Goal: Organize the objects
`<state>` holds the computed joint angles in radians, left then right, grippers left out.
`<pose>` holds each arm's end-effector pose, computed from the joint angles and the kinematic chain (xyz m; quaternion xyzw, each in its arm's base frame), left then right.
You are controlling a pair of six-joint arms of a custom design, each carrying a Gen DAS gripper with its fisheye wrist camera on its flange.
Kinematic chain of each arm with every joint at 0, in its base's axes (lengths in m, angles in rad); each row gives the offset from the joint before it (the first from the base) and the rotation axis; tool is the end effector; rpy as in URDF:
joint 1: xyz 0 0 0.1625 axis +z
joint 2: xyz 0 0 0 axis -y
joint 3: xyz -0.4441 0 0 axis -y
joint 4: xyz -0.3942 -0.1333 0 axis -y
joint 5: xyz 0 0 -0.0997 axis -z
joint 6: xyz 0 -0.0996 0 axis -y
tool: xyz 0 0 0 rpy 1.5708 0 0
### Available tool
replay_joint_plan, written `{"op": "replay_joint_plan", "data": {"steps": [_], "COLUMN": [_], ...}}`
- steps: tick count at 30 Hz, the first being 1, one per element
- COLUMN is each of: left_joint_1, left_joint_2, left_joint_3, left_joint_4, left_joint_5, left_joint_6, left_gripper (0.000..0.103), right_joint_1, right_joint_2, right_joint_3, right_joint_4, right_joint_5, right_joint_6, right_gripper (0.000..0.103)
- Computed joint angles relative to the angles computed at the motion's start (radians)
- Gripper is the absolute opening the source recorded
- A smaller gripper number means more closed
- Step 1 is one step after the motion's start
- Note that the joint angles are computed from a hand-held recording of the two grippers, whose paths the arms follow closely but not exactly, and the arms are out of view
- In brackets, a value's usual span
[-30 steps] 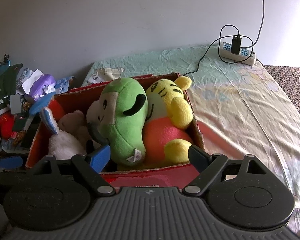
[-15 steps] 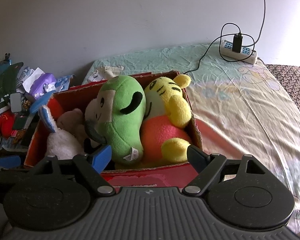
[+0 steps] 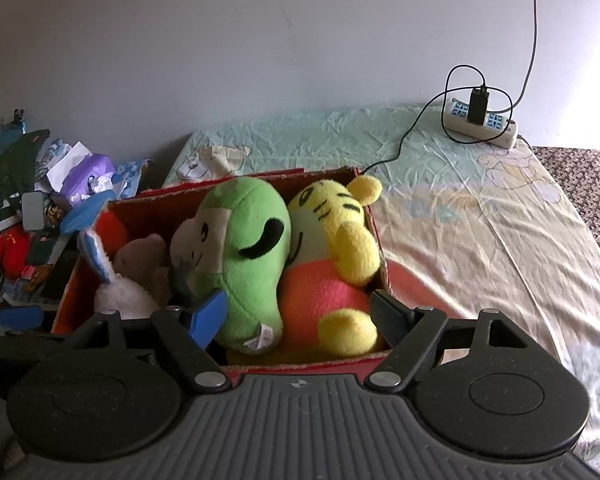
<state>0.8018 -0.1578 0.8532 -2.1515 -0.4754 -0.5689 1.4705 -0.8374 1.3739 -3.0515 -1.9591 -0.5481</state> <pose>-0.4213 -0.7544 -0.0770 0.1148 0.8451 -0.2840 0.4382 0.0181 -0.7749 0.3176 0.1085 -0.8715 0.3682 0.3050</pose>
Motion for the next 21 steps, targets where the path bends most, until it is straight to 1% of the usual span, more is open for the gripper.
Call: {"op": "replay_joint_plan", "data": {"steps": [8, 15, 18, 21], "left_joint_1": [0.014, 0.017, 0.02, 0.021], "left_joint_2": [0.023, 0.041, 0.041, 0.039], "left_joint_3": [-0.056, -0.082, -0.083, -0.075], "left_joint_4": [0.03, -0.018, -0.045, -0.06], "left_joint_5": [-0.006, -0.005, -0.011, -0.001], "left_joint_6": [0.003, 0.053, 0.068, 0.073], "left_gripper": [0.103, 0.103, 0.103, 0.102], "right_joint_1": [0.002, 0.006, 0.007, 0.007], "right_joint_2": [0.017, 0.029, 0.033, 0.033], "right_joint_3": [-0.027, -0.046, -0.053, -0.055], "right_joint_4": [0.009, 0.002, 0.005, 0.017], "right_joint_5": [-0.005, -0.002, -0.004, -0.002], "right_joint_6": [-0.006, -0.041, -0.045, -0.042], "right_gripper": [0.081, 0.081, 0.081, 0.081]}}
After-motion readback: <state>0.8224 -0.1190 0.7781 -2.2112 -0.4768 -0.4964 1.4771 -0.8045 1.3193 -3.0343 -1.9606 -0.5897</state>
